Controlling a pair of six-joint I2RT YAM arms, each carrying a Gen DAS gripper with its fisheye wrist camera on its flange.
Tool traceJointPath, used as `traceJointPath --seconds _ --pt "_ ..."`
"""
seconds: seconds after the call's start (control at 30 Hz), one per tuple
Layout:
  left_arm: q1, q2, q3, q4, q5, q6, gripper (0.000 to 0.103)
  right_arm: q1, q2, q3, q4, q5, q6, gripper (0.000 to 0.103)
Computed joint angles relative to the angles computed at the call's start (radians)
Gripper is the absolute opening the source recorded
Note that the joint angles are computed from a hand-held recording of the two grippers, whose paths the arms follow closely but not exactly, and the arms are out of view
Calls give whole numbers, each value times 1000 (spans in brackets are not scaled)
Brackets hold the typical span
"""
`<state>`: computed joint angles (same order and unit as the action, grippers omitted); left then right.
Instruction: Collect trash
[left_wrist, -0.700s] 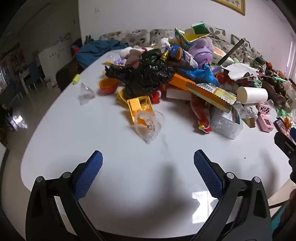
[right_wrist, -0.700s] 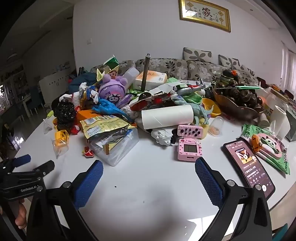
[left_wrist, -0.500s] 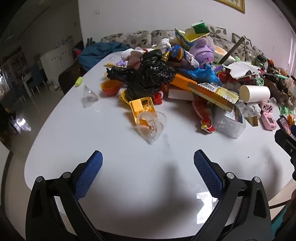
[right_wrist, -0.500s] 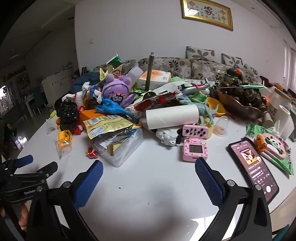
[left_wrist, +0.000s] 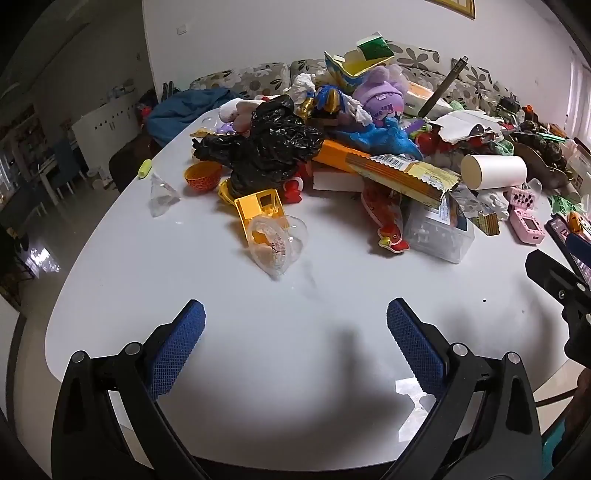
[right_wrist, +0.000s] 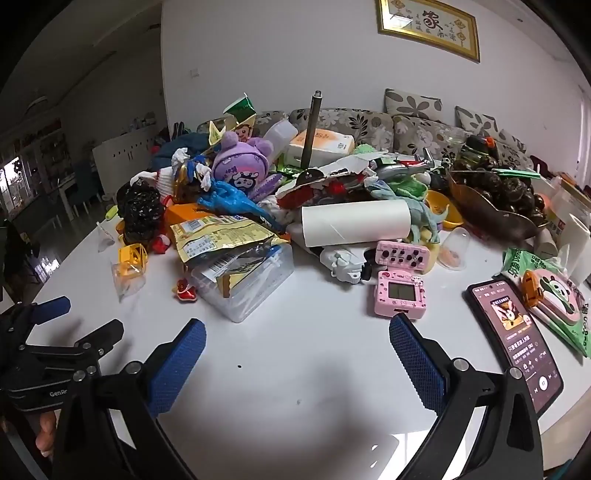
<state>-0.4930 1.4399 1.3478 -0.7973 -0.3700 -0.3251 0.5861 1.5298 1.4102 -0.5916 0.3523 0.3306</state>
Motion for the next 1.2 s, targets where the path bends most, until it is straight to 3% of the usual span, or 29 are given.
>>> traceJointPath --seconds 0.17,0.4,0.87,1.2 --pt "12 15 10 3 5 -4 96 10 -10 -8 23 30 -15 98" --pt "38 16 5 4 60 -21 96 -8 -12 -5 33 -17 -61 98" --pt "14 -42 -43 3 31 -55 96 12 -18 12 -4 -6 -158 98" --pt "-7 -88 -63 -20 -23 -72 96 5 -88 -54 9 -65 -117 98"
